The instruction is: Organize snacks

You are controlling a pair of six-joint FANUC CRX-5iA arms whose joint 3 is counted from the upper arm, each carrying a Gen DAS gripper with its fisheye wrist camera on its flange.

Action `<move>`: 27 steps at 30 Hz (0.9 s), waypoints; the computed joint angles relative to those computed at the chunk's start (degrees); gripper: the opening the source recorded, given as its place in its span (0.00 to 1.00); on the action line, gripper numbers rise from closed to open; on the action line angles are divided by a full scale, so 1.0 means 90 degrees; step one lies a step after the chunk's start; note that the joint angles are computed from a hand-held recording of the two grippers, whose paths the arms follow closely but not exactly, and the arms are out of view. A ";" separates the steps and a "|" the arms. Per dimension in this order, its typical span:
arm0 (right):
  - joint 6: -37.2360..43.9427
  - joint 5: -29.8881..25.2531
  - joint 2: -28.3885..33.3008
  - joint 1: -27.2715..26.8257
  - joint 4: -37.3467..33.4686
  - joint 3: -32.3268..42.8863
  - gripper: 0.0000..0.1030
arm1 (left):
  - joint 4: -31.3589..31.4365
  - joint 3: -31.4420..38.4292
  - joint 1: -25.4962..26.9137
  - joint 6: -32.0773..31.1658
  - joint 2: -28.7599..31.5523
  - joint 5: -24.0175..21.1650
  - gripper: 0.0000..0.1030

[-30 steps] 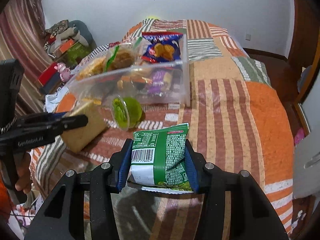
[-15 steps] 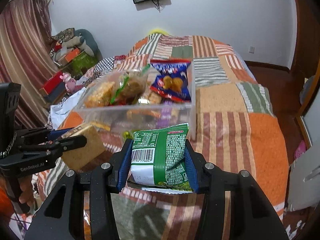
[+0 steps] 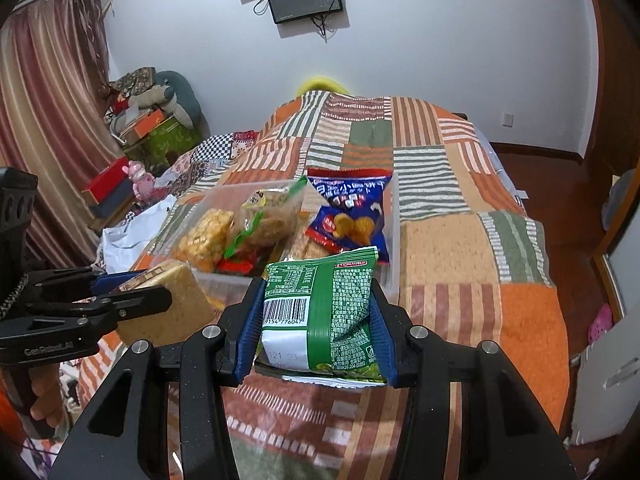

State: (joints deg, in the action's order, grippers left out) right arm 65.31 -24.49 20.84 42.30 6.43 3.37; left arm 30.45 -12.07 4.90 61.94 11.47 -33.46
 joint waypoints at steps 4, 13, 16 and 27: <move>0.0083 -0.0043 0.0163 -0.0044 -0.0053 0.0247 0.44 | -0.0012 0.0230 -0.0039 0.0039 0.0141 -0.0005 0.35; 0.0489 -0.0297 0.0584 -0.0123 -0.0435 0.0865 0.43 | 0.0144 0.0635 -0.0133 -0.0282 0.0442 0.0286 0.34; 0.0632 -0.0393 0.0721 -0.0159 -0.0612 0.1063 0.43 | 0.0175 0.0728 -0.0148 -0.0392 0.0511 0.0353 0.34; 0.0961 -0.0741 0.1057 -0.0189 -0.0964 0.1586 0.43 | 0.0316 0.0686 -0.0042 -0.0687 0.0529 0.0154 0.00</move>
State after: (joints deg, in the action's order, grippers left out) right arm 73.96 -31.15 30.36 40.59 -2.24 17.64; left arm 33.30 -5.90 4.52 55.76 16.23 -32.08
